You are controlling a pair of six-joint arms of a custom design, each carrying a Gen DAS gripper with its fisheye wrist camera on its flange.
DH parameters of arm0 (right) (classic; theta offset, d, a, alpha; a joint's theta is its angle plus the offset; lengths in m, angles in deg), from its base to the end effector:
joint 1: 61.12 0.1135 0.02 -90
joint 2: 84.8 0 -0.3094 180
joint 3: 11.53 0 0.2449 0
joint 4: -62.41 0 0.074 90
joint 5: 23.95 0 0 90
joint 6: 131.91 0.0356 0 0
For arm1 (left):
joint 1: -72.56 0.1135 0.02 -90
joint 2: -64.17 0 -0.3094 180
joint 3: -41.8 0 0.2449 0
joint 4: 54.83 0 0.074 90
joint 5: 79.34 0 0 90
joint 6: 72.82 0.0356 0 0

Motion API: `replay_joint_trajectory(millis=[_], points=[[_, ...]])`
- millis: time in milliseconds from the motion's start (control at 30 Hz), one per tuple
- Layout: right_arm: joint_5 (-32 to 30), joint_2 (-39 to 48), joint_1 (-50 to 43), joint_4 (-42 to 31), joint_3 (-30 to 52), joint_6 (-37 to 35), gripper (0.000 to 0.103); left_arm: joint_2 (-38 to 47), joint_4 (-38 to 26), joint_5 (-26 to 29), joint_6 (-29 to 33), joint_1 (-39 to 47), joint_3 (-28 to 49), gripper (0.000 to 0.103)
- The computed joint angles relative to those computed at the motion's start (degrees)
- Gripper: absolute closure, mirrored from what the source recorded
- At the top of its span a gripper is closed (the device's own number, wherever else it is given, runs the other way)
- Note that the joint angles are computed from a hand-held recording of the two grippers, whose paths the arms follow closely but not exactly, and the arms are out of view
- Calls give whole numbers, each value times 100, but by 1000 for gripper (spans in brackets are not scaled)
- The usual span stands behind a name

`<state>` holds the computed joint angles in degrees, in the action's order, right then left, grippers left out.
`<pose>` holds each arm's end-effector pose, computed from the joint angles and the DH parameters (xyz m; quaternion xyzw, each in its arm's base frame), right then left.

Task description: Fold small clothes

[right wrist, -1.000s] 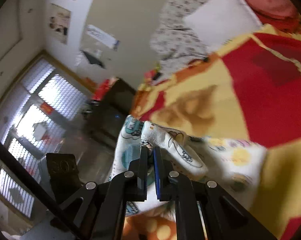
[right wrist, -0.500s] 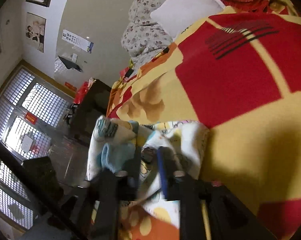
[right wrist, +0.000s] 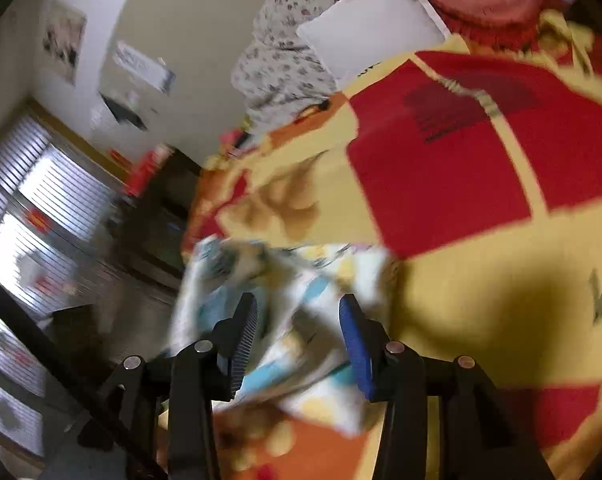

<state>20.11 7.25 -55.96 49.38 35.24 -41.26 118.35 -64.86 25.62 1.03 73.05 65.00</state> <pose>0.2519 0.0484 0.1647 -0.1413 0.8808 0.3877 0.2320 0.1308 -0.0081 0.1672 -0.0772 0.9006 -0.1734 0.3911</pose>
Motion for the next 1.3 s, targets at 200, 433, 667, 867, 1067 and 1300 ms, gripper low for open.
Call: replay_joint_trajectory(millis=[200, 433, 667, 867, 1067, 1300], points=[[329, 926, 676, -798, 817, -822, 67, 0, 52, 332, 120, 357, -90, 84], [581, 791, 1157, -268, 854, -724, 94, -275, 47, 247, -43, 239, -121, 84], [223, 1616, 1347, 590, 1237, -40, 94, 577, 877, -656, -524, -748, -190, 84], [-478, 2143, 756, 948, 1162, 325, 94, 1438, 1612, -1423, -862, -1752, -152, 84], [-438, 1455, -185, 906, 764, 877, 58, 1997, 1983, -1865, -961, -2296, -93, 78], [-261, 10, 15, -240, 343, -22, 32, 2059, 2141, -2281, -1117, -2715, -170, 70]])
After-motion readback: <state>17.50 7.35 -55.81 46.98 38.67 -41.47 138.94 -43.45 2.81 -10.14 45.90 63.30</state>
